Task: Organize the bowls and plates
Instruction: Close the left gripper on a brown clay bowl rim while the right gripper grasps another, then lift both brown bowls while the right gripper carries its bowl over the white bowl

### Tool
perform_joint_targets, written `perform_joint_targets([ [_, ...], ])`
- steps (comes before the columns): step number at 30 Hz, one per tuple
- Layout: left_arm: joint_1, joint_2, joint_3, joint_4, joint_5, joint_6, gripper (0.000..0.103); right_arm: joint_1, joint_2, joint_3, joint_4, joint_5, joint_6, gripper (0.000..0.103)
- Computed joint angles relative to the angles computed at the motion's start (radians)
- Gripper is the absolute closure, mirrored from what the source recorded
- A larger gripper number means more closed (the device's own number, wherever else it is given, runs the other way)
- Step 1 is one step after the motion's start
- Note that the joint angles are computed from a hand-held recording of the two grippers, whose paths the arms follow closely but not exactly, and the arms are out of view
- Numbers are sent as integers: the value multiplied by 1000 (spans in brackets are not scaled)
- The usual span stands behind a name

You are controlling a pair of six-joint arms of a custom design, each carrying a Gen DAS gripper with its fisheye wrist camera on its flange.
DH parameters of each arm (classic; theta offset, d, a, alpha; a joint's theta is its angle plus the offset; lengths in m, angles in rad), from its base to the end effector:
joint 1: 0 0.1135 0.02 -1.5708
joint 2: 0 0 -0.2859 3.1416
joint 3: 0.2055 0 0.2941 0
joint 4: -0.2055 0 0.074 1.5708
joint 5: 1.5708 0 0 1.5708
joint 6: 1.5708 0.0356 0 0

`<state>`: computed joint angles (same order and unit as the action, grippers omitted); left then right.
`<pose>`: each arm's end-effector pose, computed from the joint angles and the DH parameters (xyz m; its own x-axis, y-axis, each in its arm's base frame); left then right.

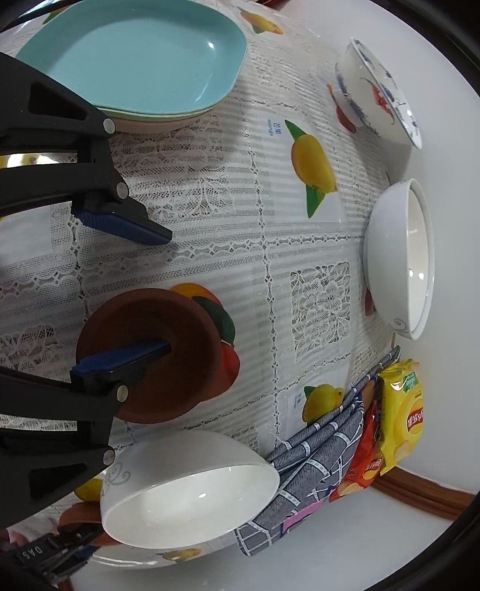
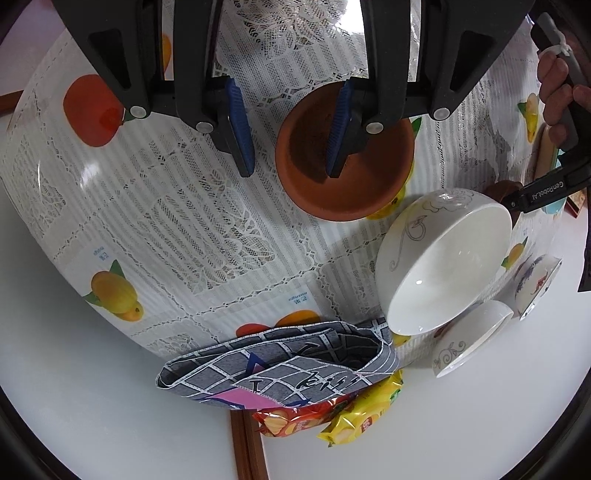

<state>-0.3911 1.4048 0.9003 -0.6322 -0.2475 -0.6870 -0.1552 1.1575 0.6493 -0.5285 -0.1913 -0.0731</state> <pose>0.2802 -0.1061 0.2104 -0.8225 -0.3260 -0.4661 -0.3198 0.9427 -0.0949 0.2395 -0.0306 0.1939 -0.8522 0.0608 -0.5197 -0.0061 0.9920 0.1260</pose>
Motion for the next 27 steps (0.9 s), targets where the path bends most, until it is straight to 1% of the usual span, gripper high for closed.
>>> perform_joint_targets([
  [3, -7, 9, 9, -10, -14, 2, 54, -1, -7, -9, 13, -4, -1, 62],
  [4, -14, 7, 5, -2, -20, 3, 57, 5, -14, -17, 25, 5, -3, 65],
  [5, -18, 3, -1, 10, -18, 12, 64, 12, -21, -25, 35, 14, -4, 67],
  [6, -21, -1, -5, 18, -12, 14, 75, 12, -26, -30, 42, 4, -4, 74],
  [7, -20, -13, -16, 36, 14, 14, 80, 5, -26, -31, 41, -19, -5, 82],
  [9, -27, -19, -21, 41, 22, 13, 83, -15, -25, -32, 42, -50, 7, 85],
  [10, -36, -21, -22, 37, 12, 14, 85, -23, -28, -33, 45, -58, 11, 89],
  [12, -51, -51, -36, 31, 7, 5, 92, -42, -29, -32, 39, -87, 16, 90],
  [16, -81, -88, -51, 4, 2, -4, 94, -32, -67, -47, 39, -85, 19, 92],
  [20, -120, -147, -79, -24, -10, -27, 95, -47, -108, -55, 17, -123, 15, 93],
  [27, -187, -252, -125, -95, -49, -91, 95, -36, -181, -74, -11, -110, 9, 93],
])
